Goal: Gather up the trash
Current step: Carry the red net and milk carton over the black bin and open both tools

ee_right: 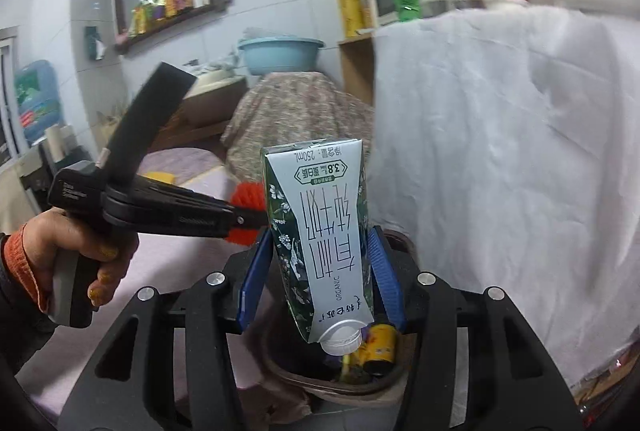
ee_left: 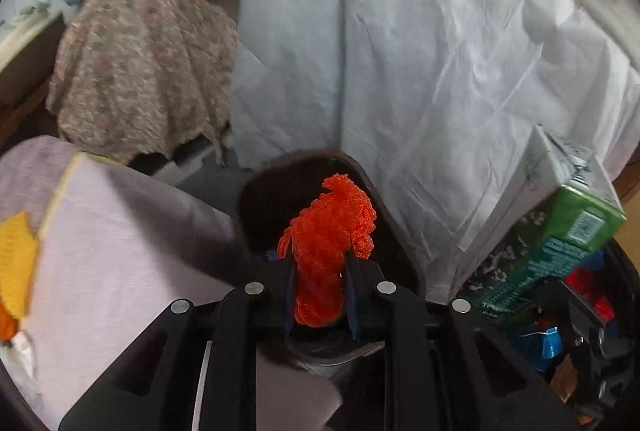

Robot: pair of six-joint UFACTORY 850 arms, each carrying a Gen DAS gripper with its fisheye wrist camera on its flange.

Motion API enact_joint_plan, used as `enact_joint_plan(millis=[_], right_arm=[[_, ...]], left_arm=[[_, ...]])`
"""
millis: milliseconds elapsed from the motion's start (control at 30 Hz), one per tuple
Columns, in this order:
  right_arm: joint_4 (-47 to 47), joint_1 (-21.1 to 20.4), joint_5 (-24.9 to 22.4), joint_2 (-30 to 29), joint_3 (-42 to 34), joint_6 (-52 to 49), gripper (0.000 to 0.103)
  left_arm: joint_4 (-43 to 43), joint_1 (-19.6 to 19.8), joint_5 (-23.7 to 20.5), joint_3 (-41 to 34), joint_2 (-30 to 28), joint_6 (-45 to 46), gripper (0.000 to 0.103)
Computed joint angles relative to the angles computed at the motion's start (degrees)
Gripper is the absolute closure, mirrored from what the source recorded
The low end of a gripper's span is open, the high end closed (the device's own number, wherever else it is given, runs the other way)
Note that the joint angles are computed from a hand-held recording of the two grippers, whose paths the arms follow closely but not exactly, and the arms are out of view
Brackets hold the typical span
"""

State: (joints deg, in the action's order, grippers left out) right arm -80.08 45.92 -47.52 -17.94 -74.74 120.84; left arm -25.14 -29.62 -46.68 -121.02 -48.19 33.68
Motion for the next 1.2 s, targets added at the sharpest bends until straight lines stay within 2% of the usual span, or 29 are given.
enact_joint_plan(millis=[133,200,233,333,433,500,567,700,767,933,967,1067,1200], right_arm=[[0.70,-1.64,1.85,0.76,2.93,2.47,0.053],[0.96,-2.51,3.05,0.56,3.71,3.30,0.053],[0.95,-2.93,3.80,0.34,3.91,3.59,0.053],[1.17,-4.26,5.69,-1.08,3.65,3.67,0.053],[0.93,-5.52,7.62,-2.44,3.60,4.58,0.053],[0.44,-6.37,8.86,-3.33,3.70,6.32,0.053],[0.84,-7.40,10.67,-4.38,3.39,7.06,0.053],[4.59,-10.22,17.07,-8.17,0.91,4.33,0.053],[10.55,-11.35,19.09,-11.46,-2.46,-2.77,0.053],[25.25,-13.33,21.78,-18.11,-9.39,-17.89,0.052],[27.84,-13.51,21.59,-19.19,-10.66,-20.33,0.047],[27.46,-12.71,19.30,-20.29,-11.81,-19.86,0.036],[24.08,-11.21,17.89,-19.36,-11.27,-15.60,0.033]], left_arm=[[5.50,-2.00,-5.54,-9.58,-7.92,-7.83,0.079],[8.10,-2.70,-8.75,-14.66,-11.71,-10.55,0.073],[9.58,-2.94,-9.86,-17.03,-13.19,-11.83,0.067],[10.98,-2.75,-9.27,-17.87,-13.74,-13.61,0.046],[10.51,-2.14,-8.28,-17.20,-13.00,-14.04,0.036],[10.65,-1.60,-5.93,-14.98,-11.22,-14.38,0.035],[11.30,-1.12,-1.49,-10.80,-8.11,-14.48,0.034],[10.66,0.18,6.62,-2.41,-2.04,-13.45,0.030],[8.43,1.01,8.70,0.83,0.42,-11.46,0.025],[3.51,2.85,11.15,7.43,5.35,-5.84,0.022],[2.80,3.18,11.41,8.33,6.03,-5.01,0.021],[-0.47,4.70,12.95,12.27,9.04,-1.03,0.018],[-5.83,7.22,15.43,18.30,13.51,4.89,0.015]])
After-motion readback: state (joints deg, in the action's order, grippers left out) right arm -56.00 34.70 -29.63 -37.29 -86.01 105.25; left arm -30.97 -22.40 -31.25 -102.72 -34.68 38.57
